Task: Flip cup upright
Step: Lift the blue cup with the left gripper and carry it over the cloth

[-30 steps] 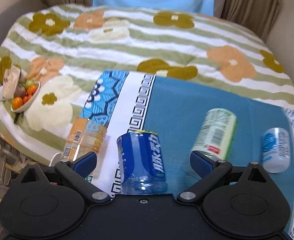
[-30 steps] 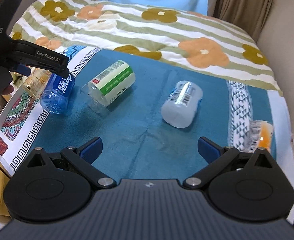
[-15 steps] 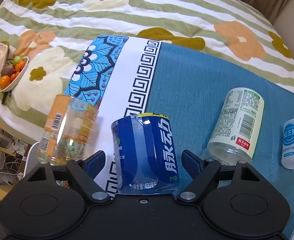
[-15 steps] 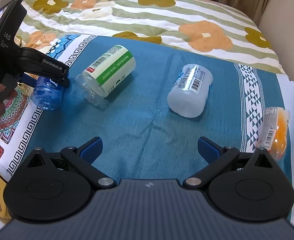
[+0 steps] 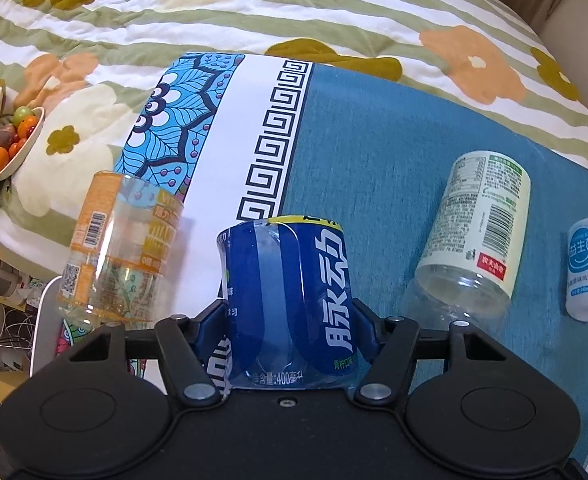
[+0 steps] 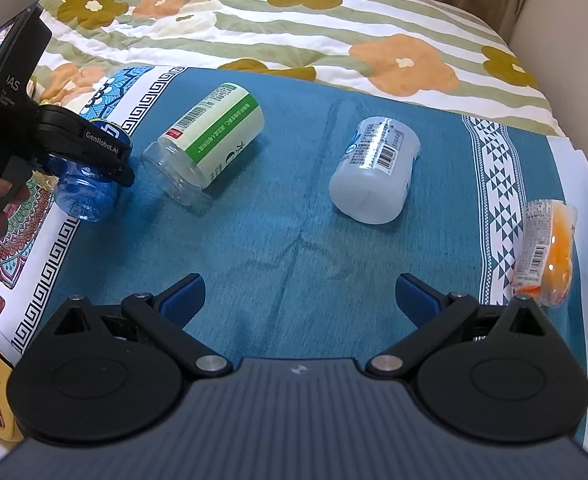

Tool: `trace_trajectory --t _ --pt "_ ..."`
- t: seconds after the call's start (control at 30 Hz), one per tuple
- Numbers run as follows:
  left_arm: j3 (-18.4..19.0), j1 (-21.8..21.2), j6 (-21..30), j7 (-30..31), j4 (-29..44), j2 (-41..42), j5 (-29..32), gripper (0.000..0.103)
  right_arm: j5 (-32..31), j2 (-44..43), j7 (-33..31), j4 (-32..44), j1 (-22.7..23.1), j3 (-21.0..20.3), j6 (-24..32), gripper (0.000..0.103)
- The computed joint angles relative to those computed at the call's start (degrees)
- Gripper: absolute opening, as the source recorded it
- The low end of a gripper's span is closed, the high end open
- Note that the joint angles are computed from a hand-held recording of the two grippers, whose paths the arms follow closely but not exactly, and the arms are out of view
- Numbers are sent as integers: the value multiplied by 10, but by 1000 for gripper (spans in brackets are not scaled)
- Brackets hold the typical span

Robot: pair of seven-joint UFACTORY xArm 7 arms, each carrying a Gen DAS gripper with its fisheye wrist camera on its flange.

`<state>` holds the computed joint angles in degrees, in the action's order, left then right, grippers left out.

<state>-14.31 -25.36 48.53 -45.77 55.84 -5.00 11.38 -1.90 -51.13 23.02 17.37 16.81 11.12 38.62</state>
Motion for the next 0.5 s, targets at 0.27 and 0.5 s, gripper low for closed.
trace_trajectory --t 0.27,0.5 --pt "-5 -6 7 8 -11 -19 -15 68 1 -22 10 -5 5 5 12 103" --pt "-16 -16 20 7 -25 -53 -33 68 4 -65 14 -15 13 5 38 103"
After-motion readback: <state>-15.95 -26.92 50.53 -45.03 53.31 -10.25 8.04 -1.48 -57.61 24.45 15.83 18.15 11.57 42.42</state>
